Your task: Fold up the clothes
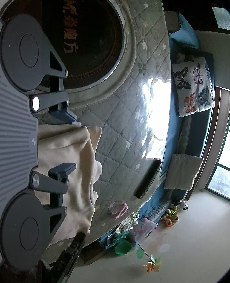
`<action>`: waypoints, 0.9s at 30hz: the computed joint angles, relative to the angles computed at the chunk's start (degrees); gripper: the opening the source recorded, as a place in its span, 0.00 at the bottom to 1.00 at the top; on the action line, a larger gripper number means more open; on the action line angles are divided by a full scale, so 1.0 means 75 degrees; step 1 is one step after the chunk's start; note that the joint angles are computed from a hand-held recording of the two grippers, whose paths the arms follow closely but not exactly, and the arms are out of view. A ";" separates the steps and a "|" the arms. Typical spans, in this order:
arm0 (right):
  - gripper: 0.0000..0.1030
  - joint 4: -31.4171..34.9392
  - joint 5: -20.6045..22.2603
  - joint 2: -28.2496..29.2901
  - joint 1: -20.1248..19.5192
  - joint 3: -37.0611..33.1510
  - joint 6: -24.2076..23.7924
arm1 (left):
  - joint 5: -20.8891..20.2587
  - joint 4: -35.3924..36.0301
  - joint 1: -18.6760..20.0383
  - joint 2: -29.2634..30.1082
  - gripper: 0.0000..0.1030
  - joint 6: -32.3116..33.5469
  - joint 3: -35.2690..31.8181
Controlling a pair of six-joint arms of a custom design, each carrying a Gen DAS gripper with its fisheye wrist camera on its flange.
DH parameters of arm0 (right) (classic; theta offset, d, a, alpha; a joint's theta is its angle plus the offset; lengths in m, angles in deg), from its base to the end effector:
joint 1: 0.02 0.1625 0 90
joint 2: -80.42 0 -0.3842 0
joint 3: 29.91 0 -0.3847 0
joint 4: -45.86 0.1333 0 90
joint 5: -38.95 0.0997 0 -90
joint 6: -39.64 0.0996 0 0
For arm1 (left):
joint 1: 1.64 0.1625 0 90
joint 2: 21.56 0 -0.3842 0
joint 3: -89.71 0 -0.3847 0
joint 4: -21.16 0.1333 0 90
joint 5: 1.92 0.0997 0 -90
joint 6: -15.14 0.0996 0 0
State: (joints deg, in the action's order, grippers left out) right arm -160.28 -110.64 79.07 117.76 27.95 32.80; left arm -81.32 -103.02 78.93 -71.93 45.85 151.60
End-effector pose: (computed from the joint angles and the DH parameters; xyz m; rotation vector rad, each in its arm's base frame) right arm 0.3637 -0.5886 -0.0888 -0.0307 -2.0568 1.3048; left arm 0.0264 -0.7664 0.3296 0.9265 2.6900 -0.5114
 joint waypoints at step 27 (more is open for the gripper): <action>0.74 0.0625 -0.0082 0.0517 -0.0179 -0.0967 -0.0474 | 0.0442 -0.0981 -0.0113 0.0075 0.89 0.0651 0.0468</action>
